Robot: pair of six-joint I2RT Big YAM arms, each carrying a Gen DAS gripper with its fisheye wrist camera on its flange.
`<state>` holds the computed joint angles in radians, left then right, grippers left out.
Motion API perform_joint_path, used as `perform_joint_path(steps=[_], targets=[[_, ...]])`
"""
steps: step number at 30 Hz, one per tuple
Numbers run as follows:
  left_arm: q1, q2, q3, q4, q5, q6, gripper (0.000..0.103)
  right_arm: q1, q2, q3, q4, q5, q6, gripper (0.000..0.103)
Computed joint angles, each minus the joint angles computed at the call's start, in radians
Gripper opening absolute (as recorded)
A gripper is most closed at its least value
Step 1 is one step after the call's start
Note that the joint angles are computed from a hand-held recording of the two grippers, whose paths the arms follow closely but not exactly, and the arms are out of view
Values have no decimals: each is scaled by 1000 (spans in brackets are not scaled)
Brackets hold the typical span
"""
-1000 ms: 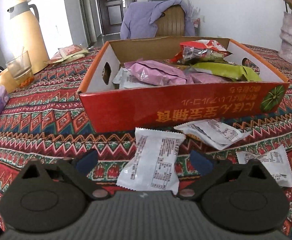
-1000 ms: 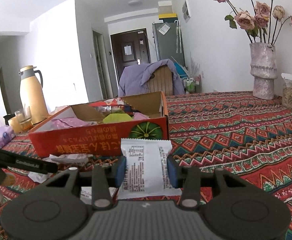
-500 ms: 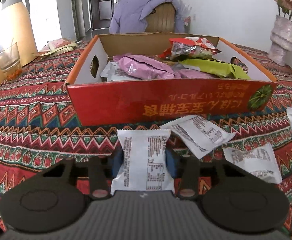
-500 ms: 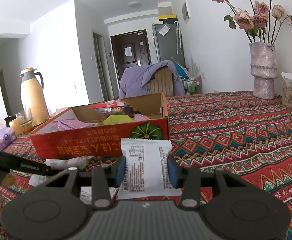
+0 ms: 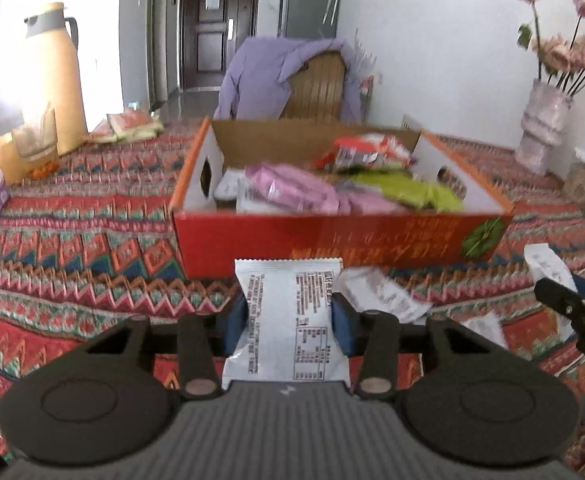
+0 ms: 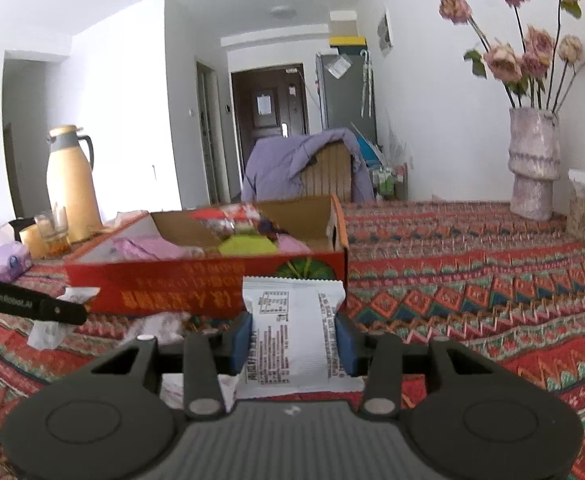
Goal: Organize snacks
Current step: 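Grasp another white packet with the left gripper while the right holds its packet, then carry both white packets into the box and open both grippers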
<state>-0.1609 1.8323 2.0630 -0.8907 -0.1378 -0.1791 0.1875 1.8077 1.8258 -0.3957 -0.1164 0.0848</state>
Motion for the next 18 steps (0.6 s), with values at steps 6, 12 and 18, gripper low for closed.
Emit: perform_joint_path(steps=[6,12,18], targets=[[-8,10,54,43,-3,8,46,16,4,76,-25,-9,-27,43],[-10,75,180,31,-2,-11,46,39,85,251,-87,19,-55,43],[-6,194,380,-32,-16,-15,46,50,256,566,-240,29,-29,43]])
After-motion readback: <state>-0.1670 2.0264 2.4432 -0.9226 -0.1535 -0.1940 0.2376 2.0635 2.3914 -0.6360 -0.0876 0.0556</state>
